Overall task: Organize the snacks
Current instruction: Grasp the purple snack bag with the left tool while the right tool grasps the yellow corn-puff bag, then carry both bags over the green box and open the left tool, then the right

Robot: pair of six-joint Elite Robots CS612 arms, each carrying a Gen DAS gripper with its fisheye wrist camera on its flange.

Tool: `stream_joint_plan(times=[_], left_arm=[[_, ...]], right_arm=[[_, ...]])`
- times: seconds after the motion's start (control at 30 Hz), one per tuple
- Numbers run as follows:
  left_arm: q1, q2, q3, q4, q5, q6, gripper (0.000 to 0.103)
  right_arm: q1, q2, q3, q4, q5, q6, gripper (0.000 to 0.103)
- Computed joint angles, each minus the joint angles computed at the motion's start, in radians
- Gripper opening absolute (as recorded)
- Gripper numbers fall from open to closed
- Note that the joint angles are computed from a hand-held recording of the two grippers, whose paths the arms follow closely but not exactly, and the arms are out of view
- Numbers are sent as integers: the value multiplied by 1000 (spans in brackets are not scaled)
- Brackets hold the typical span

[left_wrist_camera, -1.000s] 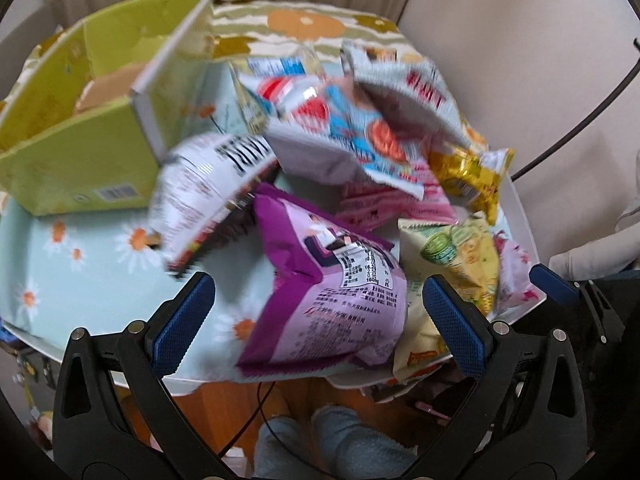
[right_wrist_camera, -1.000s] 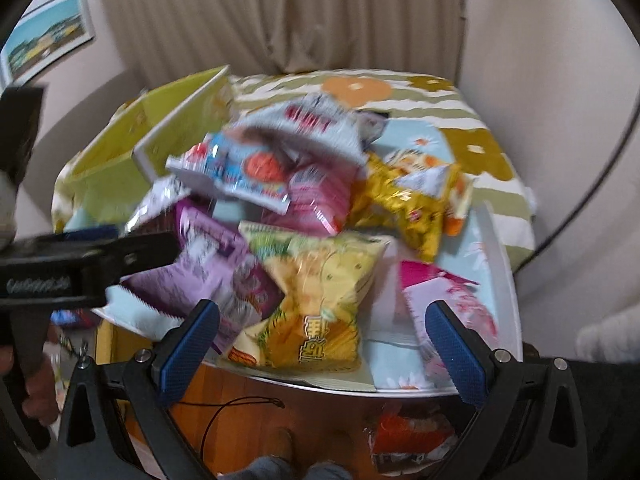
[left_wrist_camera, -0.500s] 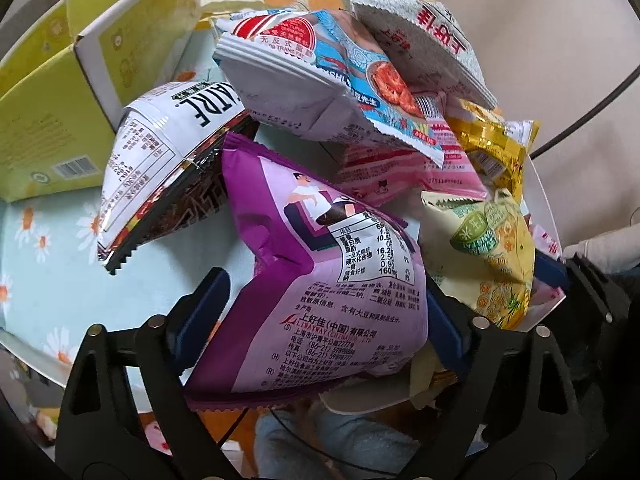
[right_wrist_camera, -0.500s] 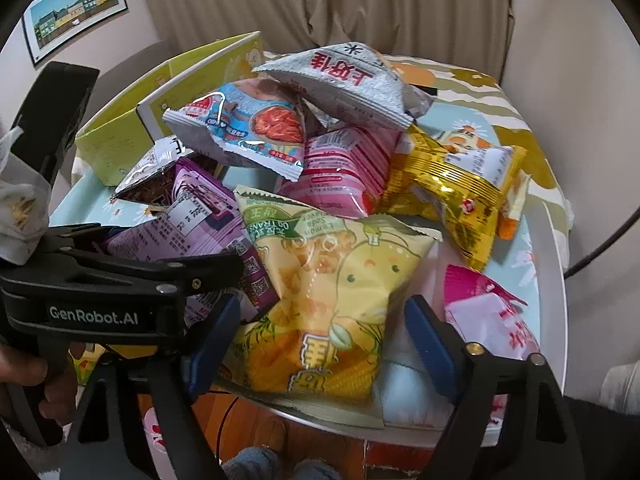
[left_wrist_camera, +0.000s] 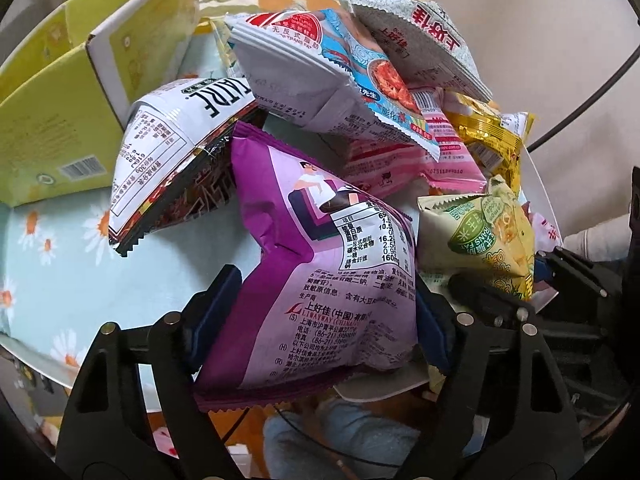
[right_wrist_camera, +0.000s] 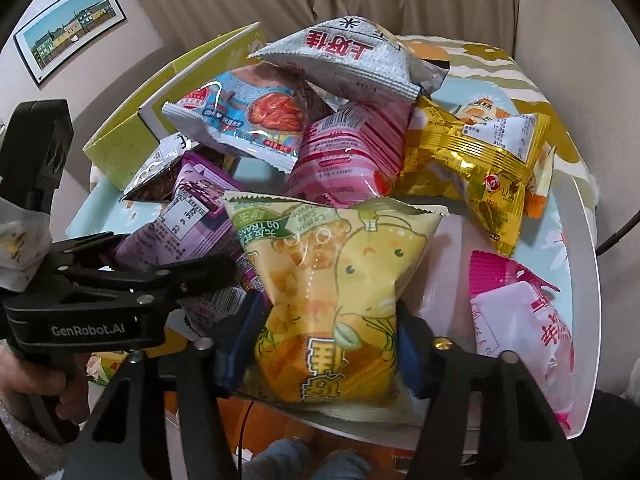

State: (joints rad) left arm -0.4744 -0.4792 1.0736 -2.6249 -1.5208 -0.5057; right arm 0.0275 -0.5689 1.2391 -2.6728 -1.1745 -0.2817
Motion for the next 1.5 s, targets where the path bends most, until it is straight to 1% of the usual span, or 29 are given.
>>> stream_joint_plan(times=[0.03,0.1,0.33,0.5,0.63,0.77,0.93,1.07,1.17,1.23,1.33,1.4,1.5], left_arm=[[-2,-1,0,1,0,-2,77],[-4,-5,1,-5,-1,-6,77],[-10,-20,16,-38,3,1,77],[-16,-46,40,-54,18,-7,77],[-18,-85,84,-68,37,-25,77],[-18,-121,121,-92,65,-57,77],[-17,-169,166,-154,135,-82,77],[0,-189,166,-173,188,-80,77],[23,-194,152,-183,209,-75,77],[41,-196,143,-189,222,-63,77],[73,-188,114,-191,241,-31,77],[98,-175,83,-187,230,-15,77],[139,-147,21,-166,201,4,77]], right_arm=[[0,-2,1,0,-2,4,44],[-2,-3,1,-3,2,18,42],[-4,-29,33,-63,-18,22,42],[-8,-53,49,-93,-22,33,42],[-9,-73,60,-110,-18,36,42],[-14,-92,62,-125,1,31,42],[-15,-105,43,-129,32,28,42],[-8,-100,-1,-101,61,10,42],[5,-80,-76,-57,87,24,42],[16,-65,-118,-49,92,32,42],[41,-26,-213,-35,98,40,42],[57,4,-277,-14,103,51,42],[89,59,-395,24,72,71,42]])
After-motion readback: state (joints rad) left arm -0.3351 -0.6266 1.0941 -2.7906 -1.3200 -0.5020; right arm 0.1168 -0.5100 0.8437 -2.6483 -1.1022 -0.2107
